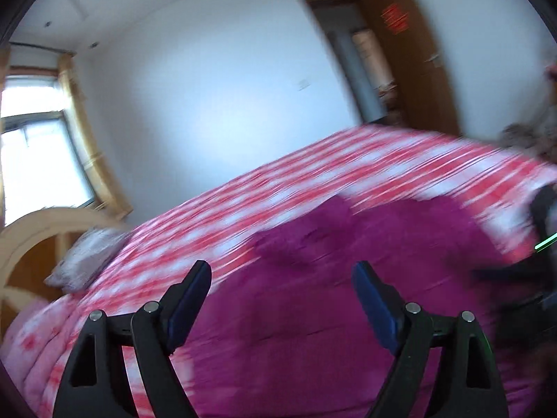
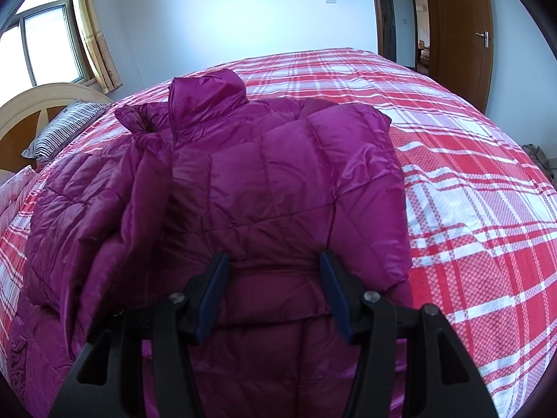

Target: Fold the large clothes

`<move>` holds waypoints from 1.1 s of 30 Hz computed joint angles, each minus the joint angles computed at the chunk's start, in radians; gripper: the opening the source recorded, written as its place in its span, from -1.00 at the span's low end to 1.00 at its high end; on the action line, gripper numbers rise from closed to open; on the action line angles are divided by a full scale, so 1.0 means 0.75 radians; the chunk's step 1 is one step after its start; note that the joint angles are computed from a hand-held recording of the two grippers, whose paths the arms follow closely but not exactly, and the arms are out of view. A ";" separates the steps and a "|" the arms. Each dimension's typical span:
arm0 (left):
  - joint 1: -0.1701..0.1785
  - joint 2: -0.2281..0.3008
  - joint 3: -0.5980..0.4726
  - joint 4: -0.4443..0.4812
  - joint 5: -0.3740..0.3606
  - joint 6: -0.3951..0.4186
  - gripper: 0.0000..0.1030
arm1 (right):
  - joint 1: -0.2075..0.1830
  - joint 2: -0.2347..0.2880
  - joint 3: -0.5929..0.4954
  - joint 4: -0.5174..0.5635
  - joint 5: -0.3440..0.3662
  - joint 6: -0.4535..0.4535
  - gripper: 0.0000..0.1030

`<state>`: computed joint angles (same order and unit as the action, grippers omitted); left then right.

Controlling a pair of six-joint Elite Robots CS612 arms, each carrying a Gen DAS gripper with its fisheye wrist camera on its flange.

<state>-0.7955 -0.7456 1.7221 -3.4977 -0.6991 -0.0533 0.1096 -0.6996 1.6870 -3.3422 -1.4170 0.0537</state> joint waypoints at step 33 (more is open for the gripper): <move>0.163 0.063 -0.033 0.531 -0.112 -0.539 0.66 | 0.033 0.032 0.032 -0.312 0.191 0.197 0.47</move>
<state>-0.6732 -0.6980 1.6975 -3.0992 -0.7828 -0.4573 0.1346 -0.6755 1.7108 -3.5761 -1.2740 0.2012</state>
